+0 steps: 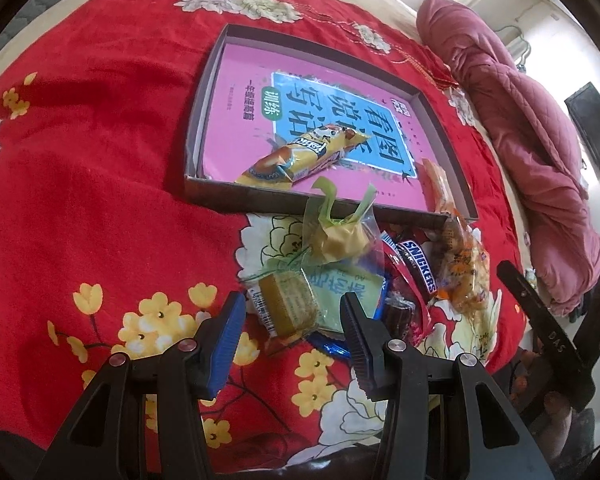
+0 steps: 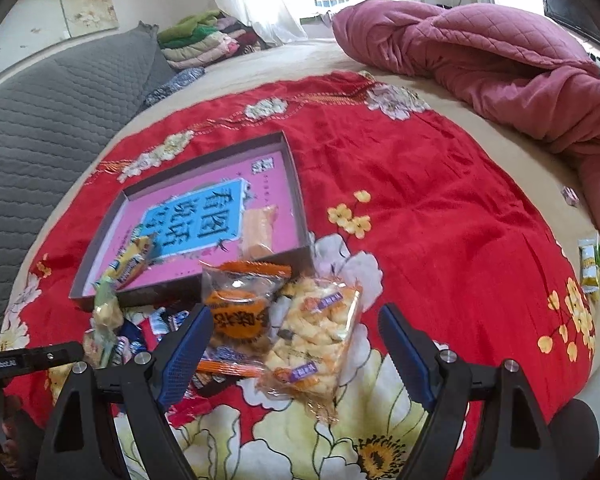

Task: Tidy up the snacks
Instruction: 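Move both tools back to the pile and close the right tool on the cracker bag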

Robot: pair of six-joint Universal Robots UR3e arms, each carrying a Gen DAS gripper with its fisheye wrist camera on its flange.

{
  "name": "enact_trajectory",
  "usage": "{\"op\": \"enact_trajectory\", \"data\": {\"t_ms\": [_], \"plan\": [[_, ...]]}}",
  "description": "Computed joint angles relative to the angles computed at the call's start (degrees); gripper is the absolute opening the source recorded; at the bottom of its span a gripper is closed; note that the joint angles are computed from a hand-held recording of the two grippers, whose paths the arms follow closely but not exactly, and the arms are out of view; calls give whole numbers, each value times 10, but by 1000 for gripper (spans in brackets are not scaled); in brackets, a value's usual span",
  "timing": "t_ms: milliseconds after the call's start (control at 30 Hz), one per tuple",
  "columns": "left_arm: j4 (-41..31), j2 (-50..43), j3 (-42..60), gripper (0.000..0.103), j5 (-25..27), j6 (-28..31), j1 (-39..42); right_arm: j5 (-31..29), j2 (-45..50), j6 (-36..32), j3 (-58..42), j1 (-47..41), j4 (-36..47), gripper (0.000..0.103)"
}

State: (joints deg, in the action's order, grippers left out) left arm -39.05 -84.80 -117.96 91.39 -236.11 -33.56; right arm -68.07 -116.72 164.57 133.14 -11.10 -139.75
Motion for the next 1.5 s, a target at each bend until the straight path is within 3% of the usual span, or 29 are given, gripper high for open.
{"op": "enact_trajectory", "data": {"t_ms": [933,1500], "plan": [[98,-13,-75,53,-66,-31,38,-67,93,27,1,35,-61,84],[105,-19,-75,53,-67,-34,40,-164,163,39,-6,102,-154,84]]}}
